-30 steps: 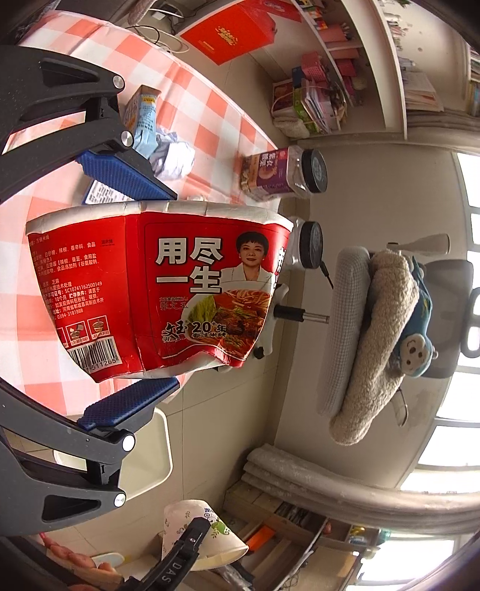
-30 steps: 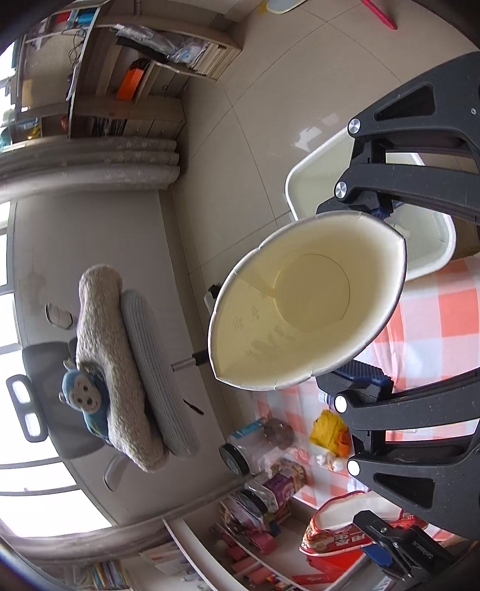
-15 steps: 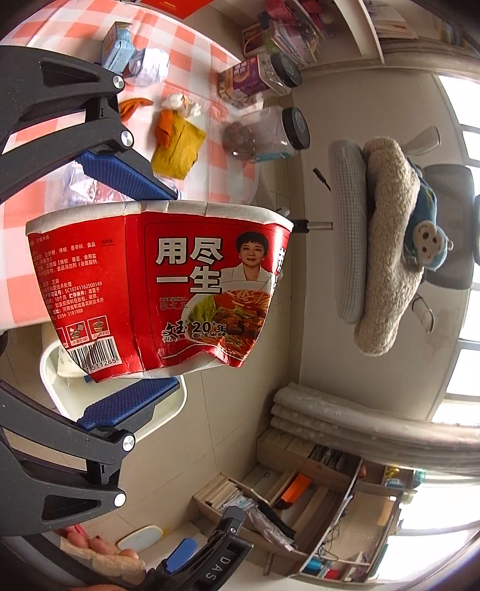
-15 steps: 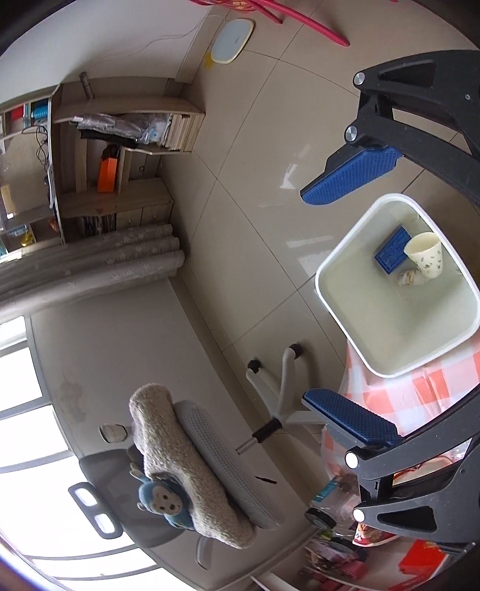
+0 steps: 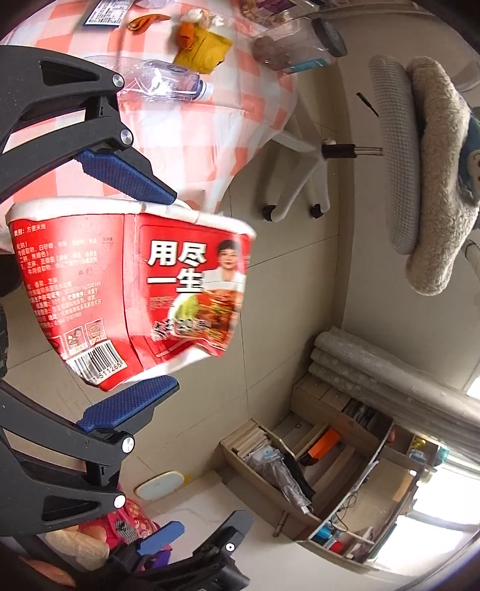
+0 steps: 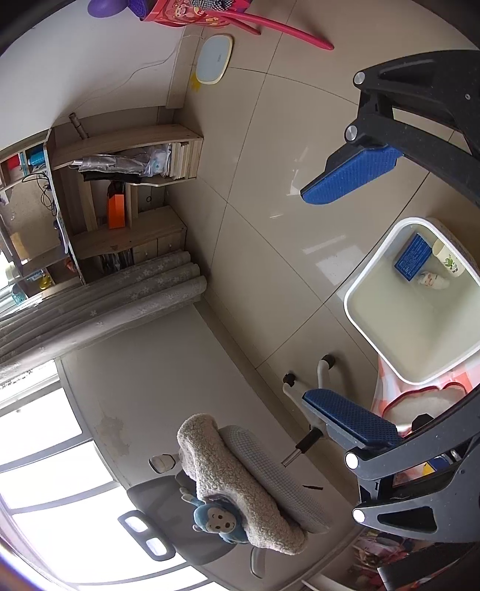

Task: Collect trash
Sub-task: 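Carry the paper cup and red wrapper to the wastebasket and release both, then move both tools back to the table toward the juice carton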

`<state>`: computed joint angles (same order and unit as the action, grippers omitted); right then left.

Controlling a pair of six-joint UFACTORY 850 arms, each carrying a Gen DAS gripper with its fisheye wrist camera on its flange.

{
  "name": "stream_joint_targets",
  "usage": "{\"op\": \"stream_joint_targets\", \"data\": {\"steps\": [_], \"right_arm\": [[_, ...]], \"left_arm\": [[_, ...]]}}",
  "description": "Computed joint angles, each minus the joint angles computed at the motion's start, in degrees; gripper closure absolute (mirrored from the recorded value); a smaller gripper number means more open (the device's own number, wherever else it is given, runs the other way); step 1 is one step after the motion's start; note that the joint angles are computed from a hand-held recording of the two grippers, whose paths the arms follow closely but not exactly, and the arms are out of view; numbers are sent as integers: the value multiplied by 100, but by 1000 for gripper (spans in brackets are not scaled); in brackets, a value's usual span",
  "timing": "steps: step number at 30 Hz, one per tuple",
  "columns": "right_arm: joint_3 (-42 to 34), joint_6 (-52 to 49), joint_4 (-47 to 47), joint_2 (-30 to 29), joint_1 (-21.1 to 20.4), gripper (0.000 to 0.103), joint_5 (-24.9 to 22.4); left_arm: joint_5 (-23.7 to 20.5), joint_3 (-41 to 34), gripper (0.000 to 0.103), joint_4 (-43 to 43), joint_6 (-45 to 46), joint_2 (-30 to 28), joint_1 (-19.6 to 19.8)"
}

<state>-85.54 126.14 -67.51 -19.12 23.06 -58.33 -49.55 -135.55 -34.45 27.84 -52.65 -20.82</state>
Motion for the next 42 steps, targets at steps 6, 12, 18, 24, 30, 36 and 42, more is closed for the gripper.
{"op": "stream_joint_targets", "data": {"steps": [6,12,18,24,30,36,42], "right_arm": [[-327,-496,44,-259,112,7,-262],[-791,-1138,48,-626,276,7,-486],[-1178,-1610,70,-937,422,7,-563],[-1669,-2089,102,-1290,536,7,-604],[-2122,-2429,146,-1604,639,7,-453],[-2834,-3019,317,-2088,737,7,-361],[-3857,-3759,684,-2749,813,7,-285]], "left_arm": [[685,668,8,-40,236,453,115],[1338,1051,8,31,157,791,268],[2202,1549,8,462,-47,1165,344],[2738,1944,8,1040,-382,1378,434],[2778,1977,8,1595,-982,1341,620],[2658,1976,8,2001,-1524,1270,832],[2607,1941,8,2401,-2025,1190,1047]]}}
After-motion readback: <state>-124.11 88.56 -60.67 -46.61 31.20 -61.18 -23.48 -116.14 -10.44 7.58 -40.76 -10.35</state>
